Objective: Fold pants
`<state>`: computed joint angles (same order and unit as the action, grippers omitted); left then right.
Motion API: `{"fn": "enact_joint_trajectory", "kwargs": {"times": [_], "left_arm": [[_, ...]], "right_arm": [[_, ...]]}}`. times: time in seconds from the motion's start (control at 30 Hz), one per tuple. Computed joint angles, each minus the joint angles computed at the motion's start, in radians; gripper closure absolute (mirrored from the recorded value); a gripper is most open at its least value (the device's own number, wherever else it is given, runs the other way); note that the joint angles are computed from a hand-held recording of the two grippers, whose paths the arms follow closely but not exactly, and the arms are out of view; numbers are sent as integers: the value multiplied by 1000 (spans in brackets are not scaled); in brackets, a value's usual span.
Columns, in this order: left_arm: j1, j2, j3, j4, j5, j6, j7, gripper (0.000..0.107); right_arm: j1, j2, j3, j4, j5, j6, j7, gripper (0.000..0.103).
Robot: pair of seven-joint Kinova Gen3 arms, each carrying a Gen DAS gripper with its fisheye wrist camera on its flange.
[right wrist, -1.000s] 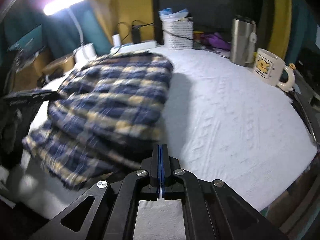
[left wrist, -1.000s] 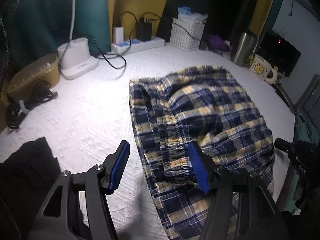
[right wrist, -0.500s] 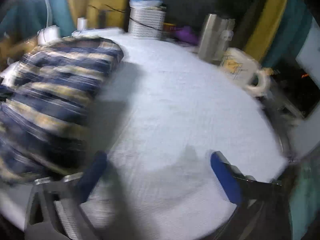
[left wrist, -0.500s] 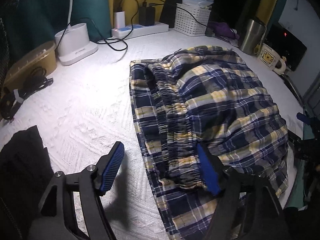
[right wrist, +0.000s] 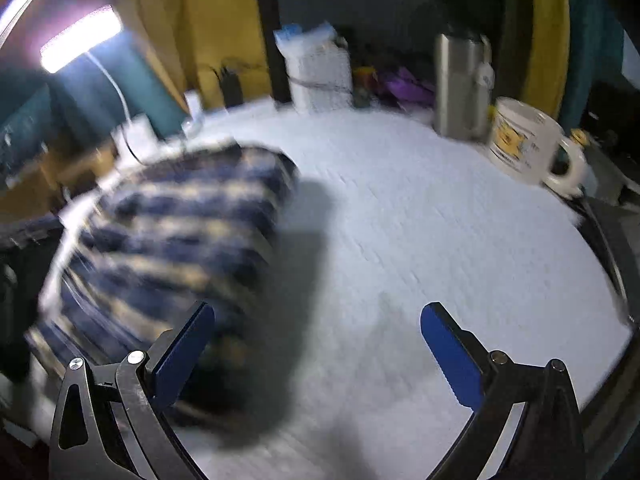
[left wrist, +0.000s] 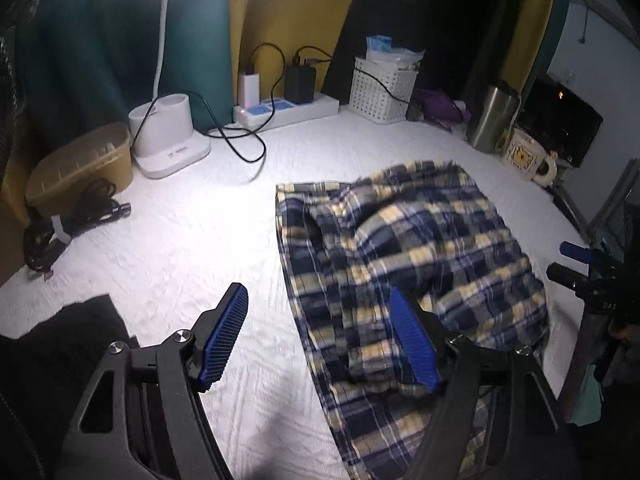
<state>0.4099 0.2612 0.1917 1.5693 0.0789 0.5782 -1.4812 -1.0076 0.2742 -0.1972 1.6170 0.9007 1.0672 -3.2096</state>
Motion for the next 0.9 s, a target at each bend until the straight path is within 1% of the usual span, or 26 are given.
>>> {"fn": "enact_joint_trajectory", "kwargs": {"times": [0.07,0.1,0.13,0.2,0.27,0.3,0.4,0.47,0.57,0.7,0.83,0.9], "left_arm": [[-2,20,7,-25,0,0,-20,33],[-13,33,19,-39,15,3,-45,33],[-20,46,26,-51,29,5,-63,33],[-29,76,34,-82,54,21,-86,33],[-49,99,50,-100,93,28,-125,33],[-47,107,50,-110,94,34,-129,33],[16,149,-1,-164,30,72,-92,34],[44,177,-27,-192,-11,84,-65,38],[36,204,-22,-208,-23,84,-78,45],[36,225,-31,-230,-40,83,-78,46],[13,240,-17,-276,-31,121,-121,46],[39,228,-51,-285,-59,120,-89,47]], "right_arm": [[19,28,7,-39,-1,-23,47,1],[30,40,13,-54,-7,-45,67,2],[50,47,18,-64,-22,-84,94,6],[77,66,29,-86,-47,-132,141,8],[85,97,48,-132,-92,-137,213,14],[87,106,56,-146,-111,-140,240,14],[78,146,83,-195,-155,-104,312,14],[77,169,102,-221,-181,-85,343,14],[81,183,123,-231,-213,-82,365,14],[73,188,147,-239,-216,-66,367,14],[69,193,155,-252,-217,-46,367,14],[64,193,159,-261,-214,-30,363,14]]}}
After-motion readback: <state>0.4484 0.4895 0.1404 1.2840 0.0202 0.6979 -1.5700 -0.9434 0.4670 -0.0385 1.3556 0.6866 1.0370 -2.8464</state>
